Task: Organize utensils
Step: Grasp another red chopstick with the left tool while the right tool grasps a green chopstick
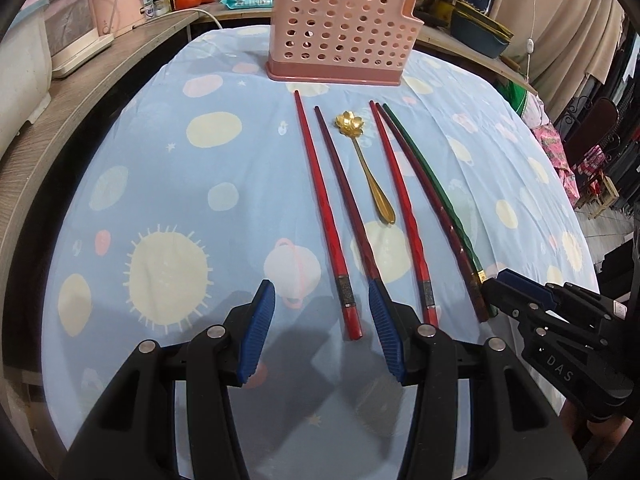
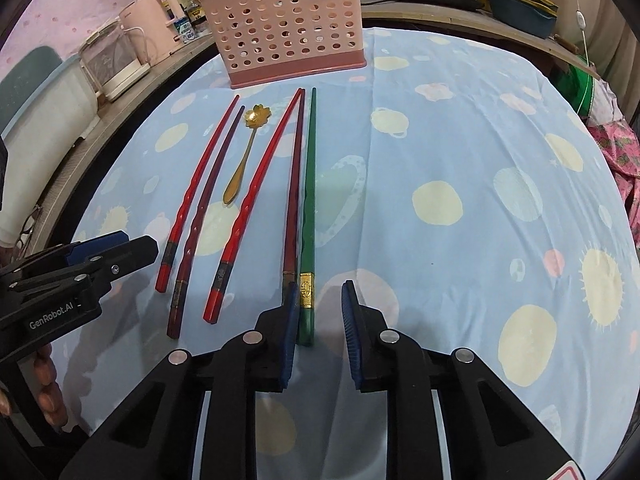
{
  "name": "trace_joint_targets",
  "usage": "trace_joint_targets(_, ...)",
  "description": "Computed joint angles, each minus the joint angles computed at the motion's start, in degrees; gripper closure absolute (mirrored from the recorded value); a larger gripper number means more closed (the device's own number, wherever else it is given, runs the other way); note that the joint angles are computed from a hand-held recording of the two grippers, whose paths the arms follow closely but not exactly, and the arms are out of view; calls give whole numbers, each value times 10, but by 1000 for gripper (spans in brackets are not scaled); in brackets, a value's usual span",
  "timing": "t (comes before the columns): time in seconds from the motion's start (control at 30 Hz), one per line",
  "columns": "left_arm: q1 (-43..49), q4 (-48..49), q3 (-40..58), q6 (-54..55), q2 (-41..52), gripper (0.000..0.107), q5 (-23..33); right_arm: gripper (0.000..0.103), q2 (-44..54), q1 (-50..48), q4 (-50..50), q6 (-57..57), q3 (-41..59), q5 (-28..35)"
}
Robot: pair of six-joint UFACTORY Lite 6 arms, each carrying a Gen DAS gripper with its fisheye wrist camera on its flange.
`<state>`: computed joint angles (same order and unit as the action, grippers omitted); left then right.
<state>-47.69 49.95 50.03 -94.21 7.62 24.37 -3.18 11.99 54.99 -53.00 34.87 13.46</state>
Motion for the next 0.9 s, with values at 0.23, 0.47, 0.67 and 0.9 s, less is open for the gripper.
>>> trace_joint_targets(0.23,4,-12,8,10,23,61,-12,88,10,-1,-2,2,2,-5)
trace_joint_targets(0.47,2,17,14,-13,42,77,-2,89,10,2,-5,4,1,-7)
trace_joint_targets(0.67,11,30,-4,-26,28,99,-28,95,12,3,1,-3,2,-6)
trace_joint_targets(0.9,10,34,-12,-31,14,99,-27,95,2,3,12,-17,-2,-1)
